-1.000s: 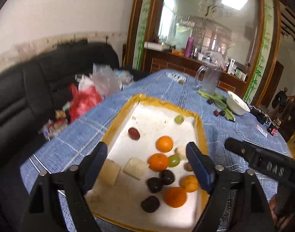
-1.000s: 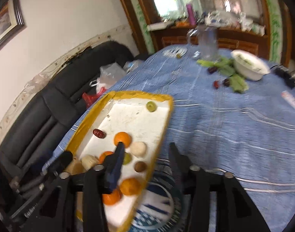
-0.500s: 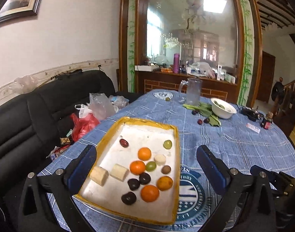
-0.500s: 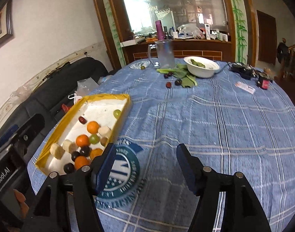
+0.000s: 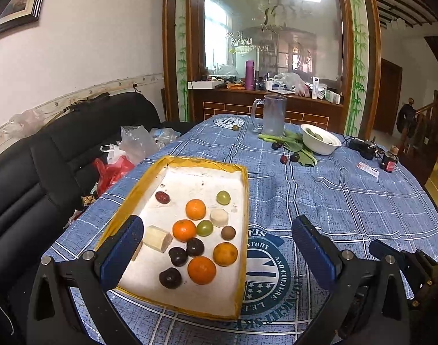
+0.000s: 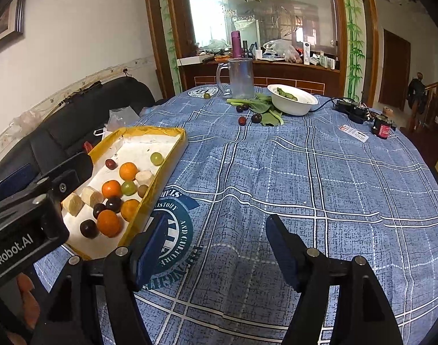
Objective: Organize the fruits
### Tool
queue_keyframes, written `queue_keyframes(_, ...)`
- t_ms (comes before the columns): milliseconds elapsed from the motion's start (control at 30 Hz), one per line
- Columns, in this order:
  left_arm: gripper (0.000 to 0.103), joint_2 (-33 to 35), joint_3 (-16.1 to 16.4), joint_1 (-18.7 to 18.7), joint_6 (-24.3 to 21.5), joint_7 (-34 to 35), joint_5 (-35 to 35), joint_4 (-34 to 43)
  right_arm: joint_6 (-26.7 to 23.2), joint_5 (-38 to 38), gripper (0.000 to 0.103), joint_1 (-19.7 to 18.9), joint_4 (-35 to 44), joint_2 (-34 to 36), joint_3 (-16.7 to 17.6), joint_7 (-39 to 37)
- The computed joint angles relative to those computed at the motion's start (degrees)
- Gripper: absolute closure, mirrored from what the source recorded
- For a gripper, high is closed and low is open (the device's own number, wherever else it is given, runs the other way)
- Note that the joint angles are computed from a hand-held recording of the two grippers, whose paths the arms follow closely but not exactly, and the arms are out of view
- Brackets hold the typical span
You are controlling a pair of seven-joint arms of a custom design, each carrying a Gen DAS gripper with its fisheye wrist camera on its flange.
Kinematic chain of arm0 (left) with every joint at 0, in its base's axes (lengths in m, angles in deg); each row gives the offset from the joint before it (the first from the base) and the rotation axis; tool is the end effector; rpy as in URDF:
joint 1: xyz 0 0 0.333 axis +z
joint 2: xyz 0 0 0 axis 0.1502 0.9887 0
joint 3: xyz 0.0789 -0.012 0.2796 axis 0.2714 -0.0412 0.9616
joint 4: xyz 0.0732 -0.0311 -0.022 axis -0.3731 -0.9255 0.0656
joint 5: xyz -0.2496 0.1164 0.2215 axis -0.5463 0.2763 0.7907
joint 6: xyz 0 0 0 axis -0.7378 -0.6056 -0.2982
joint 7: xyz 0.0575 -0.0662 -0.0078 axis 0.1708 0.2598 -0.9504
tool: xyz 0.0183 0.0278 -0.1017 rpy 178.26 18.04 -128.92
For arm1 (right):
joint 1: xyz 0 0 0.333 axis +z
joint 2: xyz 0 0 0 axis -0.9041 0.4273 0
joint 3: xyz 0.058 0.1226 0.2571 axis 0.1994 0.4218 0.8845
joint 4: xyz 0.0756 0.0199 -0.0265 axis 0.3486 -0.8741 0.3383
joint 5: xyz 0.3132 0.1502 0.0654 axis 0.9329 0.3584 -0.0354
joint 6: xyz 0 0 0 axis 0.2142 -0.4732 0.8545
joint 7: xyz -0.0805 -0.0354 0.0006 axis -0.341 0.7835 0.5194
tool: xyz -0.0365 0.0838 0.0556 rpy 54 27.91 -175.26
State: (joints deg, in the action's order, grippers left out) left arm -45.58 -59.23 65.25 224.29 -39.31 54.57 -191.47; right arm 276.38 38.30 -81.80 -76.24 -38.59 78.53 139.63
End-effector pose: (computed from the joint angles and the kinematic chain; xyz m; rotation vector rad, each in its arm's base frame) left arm 0.4479 -0.2180 0.4563 -1.6017 1.5664 -0.8765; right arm 0.4432 0.1253 0.4253 -1.6878 1.6323 -0.6517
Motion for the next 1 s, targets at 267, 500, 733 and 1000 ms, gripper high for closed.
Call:
queue_keyframes(267,0.0,-1.94,-0.97,1.11,0.22,-1.21,-0.49,0.0,-0.36,-0.59,0.028,-0.18,0.54,0.87,0.16,0.57)
queue_keyframes(500,0.0,-16.62,-0.76,1.81,0.45,-9.25,-4.99,-2.59,0.27,-0.47,0.028,-0.67,0.41,1.2,1.13,0.13)
queue_keyframes(733,0.0,-23.97,1.98,1.67,11.23,-16.55,-8.0,-8.85,1.9,2.53,0.027,0.25,-0.23,0.64,2.15,-4.15)
queue_keyframes(1000,0.0,-15.52,1.12,2.88,11.71,-11.26,-7.64,-8.33,2.01,6.4,0.024,-1.62,0.93,1.09,7.2,-10.83)
